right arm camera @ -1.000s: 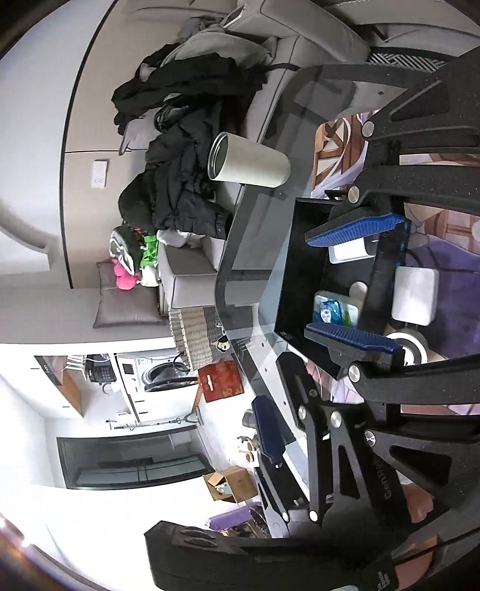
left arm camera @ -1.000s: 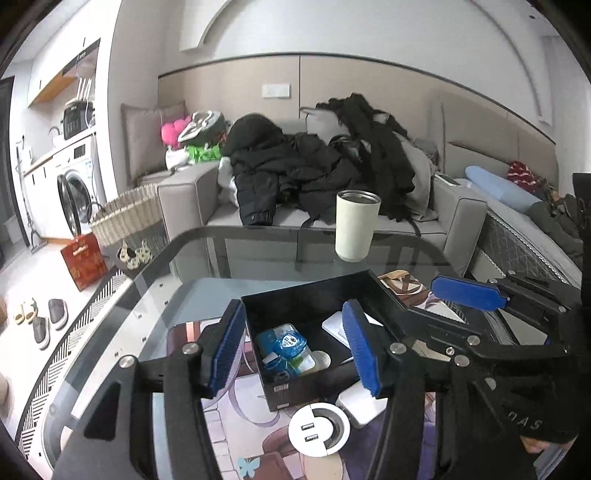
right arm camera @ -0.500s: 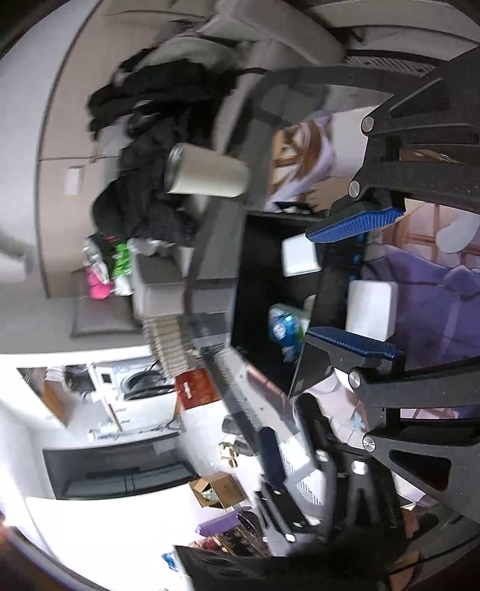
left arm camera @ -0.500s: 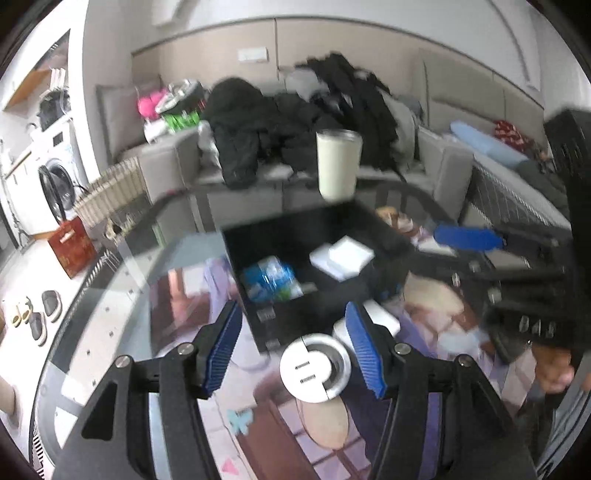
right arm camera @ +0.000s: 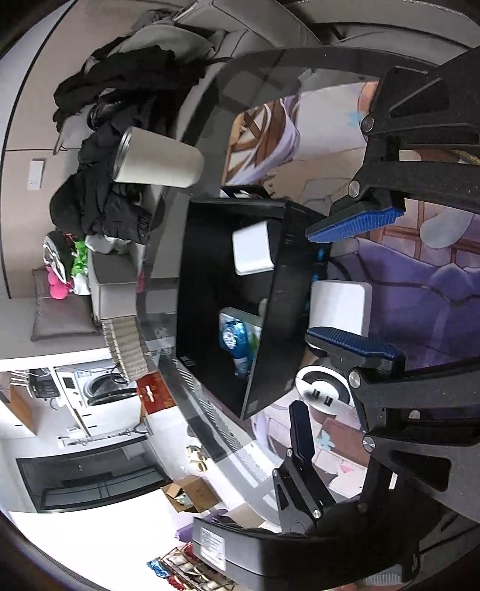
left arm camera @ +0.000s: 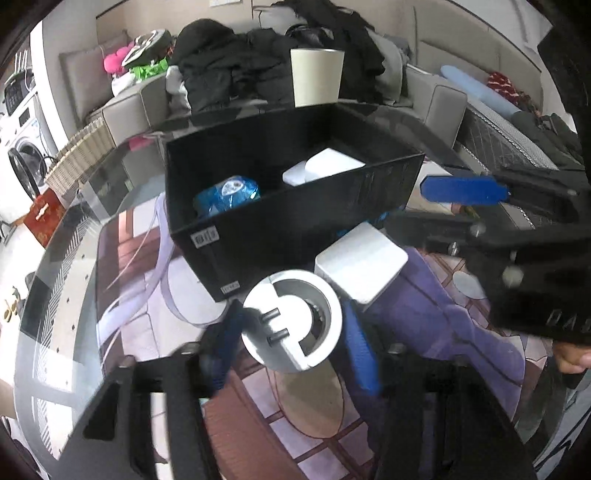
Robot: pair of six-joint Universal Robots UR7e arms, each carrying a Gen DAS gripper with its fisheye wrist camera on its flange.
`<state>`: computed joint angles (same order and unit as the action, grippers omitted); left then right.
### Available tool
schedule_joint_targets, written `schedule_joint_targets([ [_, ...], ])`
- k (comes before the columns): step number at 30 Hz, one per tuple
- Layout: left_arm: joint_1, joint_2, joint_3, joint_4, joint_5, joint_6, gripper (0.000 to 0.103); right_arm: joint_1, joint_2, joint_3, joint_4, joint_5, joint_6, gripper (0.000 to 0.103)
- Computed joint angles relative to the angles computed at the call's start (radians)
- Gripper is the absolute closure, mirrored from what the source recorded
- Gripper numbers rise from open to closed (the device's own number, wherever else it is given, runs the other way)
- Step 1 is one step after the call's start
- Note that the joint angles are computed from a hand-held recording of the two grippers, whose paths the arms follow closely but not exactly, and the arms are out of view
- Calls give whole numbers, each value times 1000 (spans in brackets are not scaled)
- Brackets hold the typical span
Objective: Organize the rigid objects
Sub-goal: 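Withdraw both grippers from the box toward the remaining items, then grasp another white square charger with the right gripper while the left gripper grasps the grey round USB hub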
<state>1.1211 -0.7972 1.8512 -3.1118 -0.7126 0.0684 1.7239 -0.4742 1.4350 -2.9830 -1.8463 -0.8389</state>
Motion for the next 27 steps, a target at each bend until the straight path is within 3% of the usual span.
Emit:
schedule_joint_targets([
  [2, -6, -7, 12, -12, -10, 26, 67, 1, 9, -8, 17, -11, 0, 54],
  [4, -13, -14, 23, -16, -3, 29, 71, 2, 23, -24, 40, -24, 4, 52],
  [8, -11, -47, 51, 1, -24, 9, 71, 5, 51, -59, 80, -38, 24, 50],
  [12, -12, -66, 74, 6, -14, 5, 71, 10, 81, -81, 87, -59, 23, 40],
  [17, -11, -91, 107, 26, -1, -14, 61, 16, 113, -98, 85, -102, 5, 39],
  [19, -10, -99, 113, 32, -4, -27, 58, 12, 113, -98, 82, -96, 2, 46],
  [22, -7, -107, 120, 18, 3, -35, 50, 5, 94, -92, 121, -91, 7, 48],
  [27, -14, -102, 118, 5, 5, -40, 48, -5, 53, -35, 119, -98, -8, 48],
])
